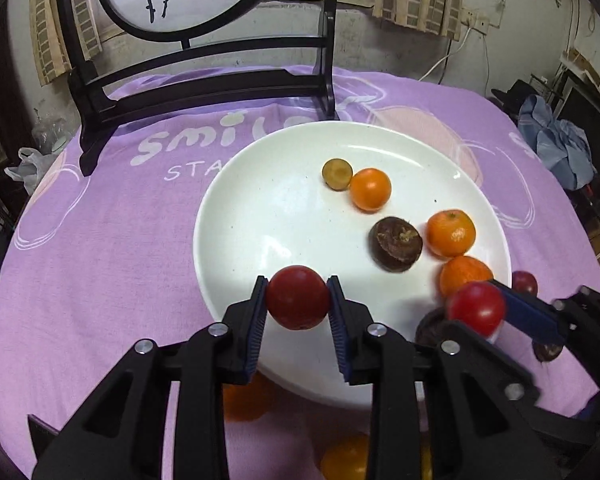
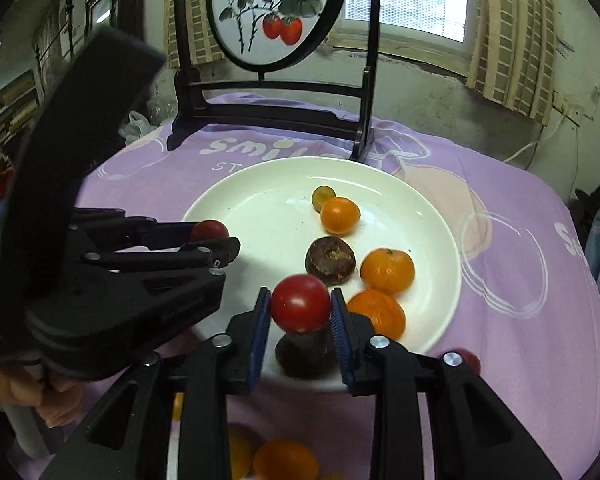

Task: Organize fruits
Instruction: 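Carry both cherry tomatoes to the plate and open both grippers, then grasp a small yellow kumquat with the right gripper while the left gripper grasps a red cherry tomato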

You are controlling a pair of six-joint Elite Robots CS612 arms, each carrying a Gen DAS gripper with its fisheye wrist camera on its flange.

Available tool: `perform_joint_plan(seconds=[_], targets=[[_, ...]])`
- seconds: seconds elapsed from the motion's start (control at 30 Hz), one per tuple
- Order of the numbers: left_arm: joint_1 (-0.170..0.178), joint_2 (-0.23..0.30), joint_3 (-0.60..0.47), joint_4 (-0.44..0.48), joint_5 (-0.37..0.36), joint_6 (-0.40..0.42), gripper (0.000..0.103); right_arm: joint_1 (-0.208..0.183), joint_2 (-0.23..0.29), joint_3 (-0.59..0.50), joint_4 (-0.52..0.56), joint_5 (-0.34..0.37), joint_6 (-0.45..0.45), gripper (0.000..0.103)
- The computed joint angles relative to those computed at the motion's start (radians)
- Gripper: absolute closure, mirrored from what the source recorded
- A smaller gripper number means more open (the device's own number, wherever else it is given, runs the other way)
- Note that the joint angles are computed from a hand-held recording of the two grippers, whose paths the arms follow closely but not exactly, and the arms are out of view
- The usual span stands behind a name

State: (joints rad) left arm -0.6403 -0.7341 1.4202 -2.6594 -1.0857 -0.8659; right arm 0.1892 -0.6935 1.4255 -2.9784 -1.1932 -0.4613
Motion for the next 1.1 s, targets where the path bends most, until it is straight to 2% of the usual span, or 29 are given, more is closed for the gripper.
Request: perform_joint_plan(seconds=[0.03, 0.07, 0.1, 0.17, 0.27, 0.43, 0.5, 0.57, 0.67, 0.87, 0.97, 1.1], targets=[[0.000, 0.000, -0.005, 0.020, 0.015, -0.018, 0.049, 0.005, 0.005, -0.005, -0.013, -0.025, 0.001, 0.054], [-0.002, -0.001, -0.007, 0.047, 0.043, -0.044, 0.032, 0.009, 0.014, -0.011, -0.052, -0.066, 0.017, 0.052], [-0.005, -0.005, -0.008, 0.071, 0.075, -0.067, 0.025, 0.007, 0.017, -0.015, -0.060, -0.064, 0.035, 0.051], [-0.010, -0.018, 0.006, 0.074, 0.114, -0.076, 0.024, -0.009, 0.013, -0.013, -0.050, -0.011, 0.081, 0.050], [-0.019, -0.040, 0.031, 0.069, 0.132, -0.086, 0.016, -0.028, -0.001, 0.015, -0.076, 0.028, 0.134, 0.040], [-0.041, -0.069, 0.075, 0.053, 0.115, -0.114, 0.015, -0.054, -0.034, 0.081, -0.082, 0.083, 0.164, 0.039], [-0.054, -0.077, 0.086, 0.053, 0.112, -0.112, 0.015, -0.055, -0.044, 0.098, -0.081, 0.076, 0.163, 0.033], [-0.068, -0.084, 0.097, 0.049, 0.110, -0.101, 0.015, -0.058, -0.057, 0.122, -0.085, 0.071, 0.153, 0.032], [-0.088, -0.099, 0.123, 0.038, 0.122, -0.118, 0.015, -0.059, -0.076, 0.156, -0.095, 0.048, 0.138, 0.032], [-0.116, -0.124, 0.186, -0.009, 0.109, -0.180, 0.015, -0.077, -0.103, 0.221, -0.124, 0.047, 0.129, 0.027], [-0.130, -0.118, 0.197, 0.012, 0.114, -0.217, 0.015, -0.085, -0.103, 0.248, -0.150, 0.035, 0.131, 0.027], [-0.130, -0.104, 0.204, 0.003, 0.075, -0.218, 0.015, -0.094, -0.103, 0.259, -0.114, 0.024, 0.107, 0.027]])
